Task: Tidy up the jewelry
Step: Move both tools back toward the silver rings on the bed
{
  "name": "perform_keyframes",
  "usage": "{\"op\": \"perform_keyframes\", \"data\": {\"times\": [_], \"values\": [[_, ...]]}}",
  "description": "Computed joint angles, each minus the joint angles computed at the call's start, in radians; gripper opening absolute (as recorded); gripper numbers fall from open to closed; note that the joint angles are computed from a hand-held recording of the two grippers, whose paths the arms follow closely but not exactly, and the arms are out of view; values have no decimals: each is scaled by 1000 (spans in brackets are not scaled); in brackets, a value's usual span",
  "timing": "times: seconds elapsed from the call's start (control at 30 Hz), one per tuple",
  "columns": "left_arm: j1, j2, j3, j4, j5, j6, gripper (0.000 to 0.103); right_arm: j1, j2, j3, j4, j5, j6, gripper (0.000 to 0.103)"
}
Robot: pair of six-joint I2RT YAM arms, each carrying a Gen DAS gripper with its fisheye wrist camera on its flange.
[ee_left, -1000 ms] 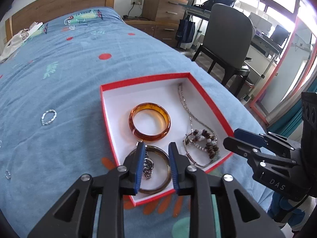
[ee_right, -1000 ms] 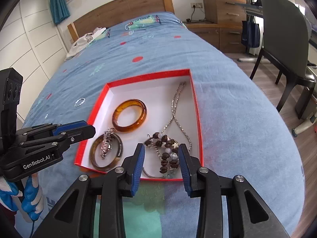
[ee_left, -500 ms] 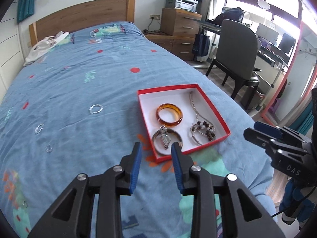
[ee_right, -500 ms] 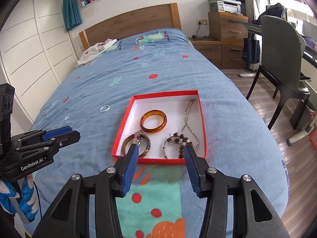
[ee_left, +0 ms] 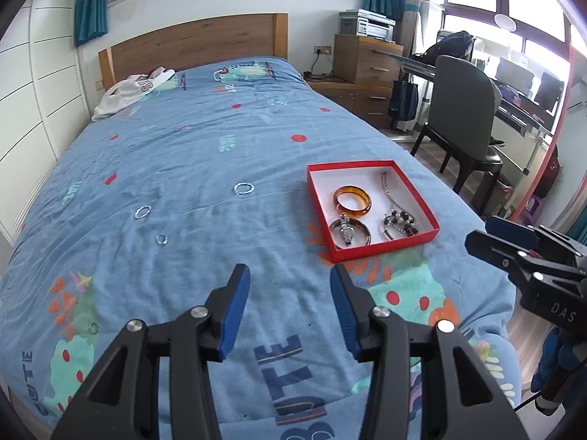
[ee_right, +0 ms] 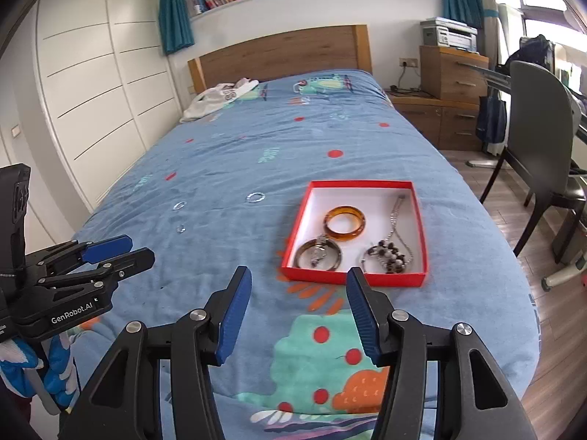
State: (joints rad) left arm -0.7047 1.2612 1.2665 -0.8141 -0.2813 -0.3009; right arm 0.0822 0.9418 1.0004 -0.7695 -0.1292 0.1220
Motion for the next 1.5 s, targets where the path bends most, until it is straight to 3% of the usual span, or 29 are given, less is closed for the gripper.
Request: {"op": "perform_keyframes", "data": {"times": [0.43,0.73,0.8,1.13,1.3,1.5], "values": [[33,-191,-79,-79,-52,-17,44,318,-27,54,-23,178,111,56],[234,-265,-160,-53,65,45,45,445,59,86,12,252,160,62],[270,-268,-173,-41,88,53,51,459,80,92,20,256,163,63],[446,-240,-242,25,204,110,53,498,186,107,68,254,172,67],[538,-233,-327,99,223,161,53,491,252,100,118,222,169,67],[737,-232,-441,216,351,285,53,493,357,90,213,187,166,67]]}}
